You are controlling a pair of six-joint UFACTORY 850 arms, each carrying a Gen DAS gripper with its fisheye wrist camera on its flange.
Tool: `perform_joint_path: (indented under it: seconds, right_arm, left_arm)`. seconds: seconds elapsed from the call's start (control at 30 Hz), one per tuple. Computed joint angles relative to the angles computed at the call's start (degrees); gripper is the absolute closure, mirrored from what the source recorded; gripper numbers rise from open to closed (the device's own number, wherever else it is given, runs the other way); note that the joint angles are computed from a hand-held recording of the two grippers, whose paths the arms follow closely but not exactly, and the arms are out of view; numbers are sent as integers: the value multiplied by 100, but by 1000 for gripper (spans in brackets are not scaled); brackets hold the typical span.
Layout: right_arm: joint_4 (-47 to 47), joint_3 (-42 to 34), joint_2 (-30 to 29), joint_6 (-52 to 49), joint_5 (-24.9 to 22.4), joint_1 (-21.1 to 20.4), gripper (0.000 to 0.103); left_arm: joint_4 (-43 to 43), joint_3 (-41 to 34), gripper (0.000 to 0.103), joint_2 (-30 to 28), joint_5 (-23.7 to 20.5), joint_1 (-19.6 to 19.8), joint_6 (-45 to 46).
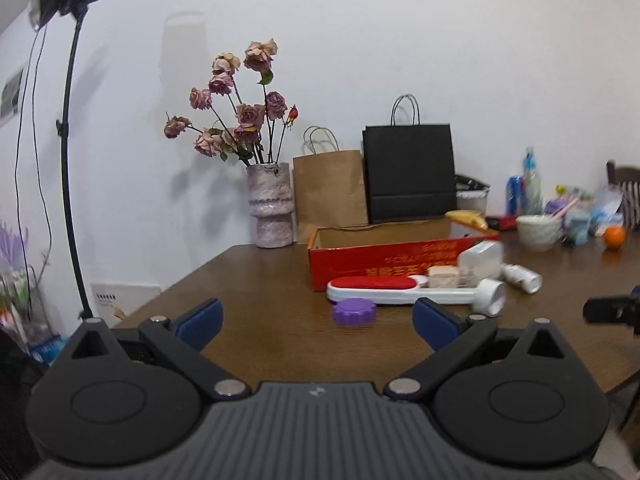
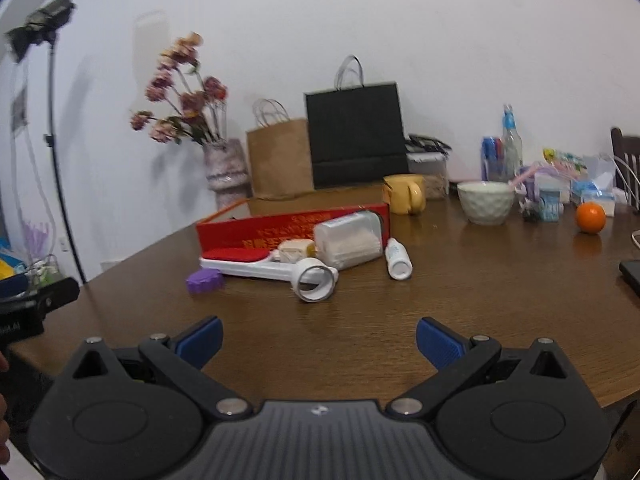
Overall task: Organize rigid objects
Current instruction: 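Grasp the purple cap with the left tool while the right tool grasps the white tape roll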
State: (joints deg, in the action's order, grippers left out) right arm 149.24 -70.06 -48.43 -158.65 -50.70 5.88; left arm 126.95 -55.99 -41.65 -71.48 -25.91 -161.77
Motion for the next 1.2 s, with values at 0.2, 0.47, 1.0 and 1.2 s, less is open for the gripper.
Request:
perform_joint_path:
  seconds: [0.2,0.47,1.0,1.2]
  right_arm:
    - [-1196,-979,-513,476,77,-27,0]
    - [-2676,-2576,-1157,1961,1338,170,0]
    - [-4610,-4628,-2243,4012,2334,390,56]
    - [-4357,-4434,-2145,3780,2212,384,59]
  left_arm:
    - [-47,-656,0,-208,893,385,304]
    - [448,-1794,0,-586,2535,1061,641]
    - [232,-3559,43,-1528,4718,1646,1192]
    - [490,-3331,49,-1428,4342,1580,902]
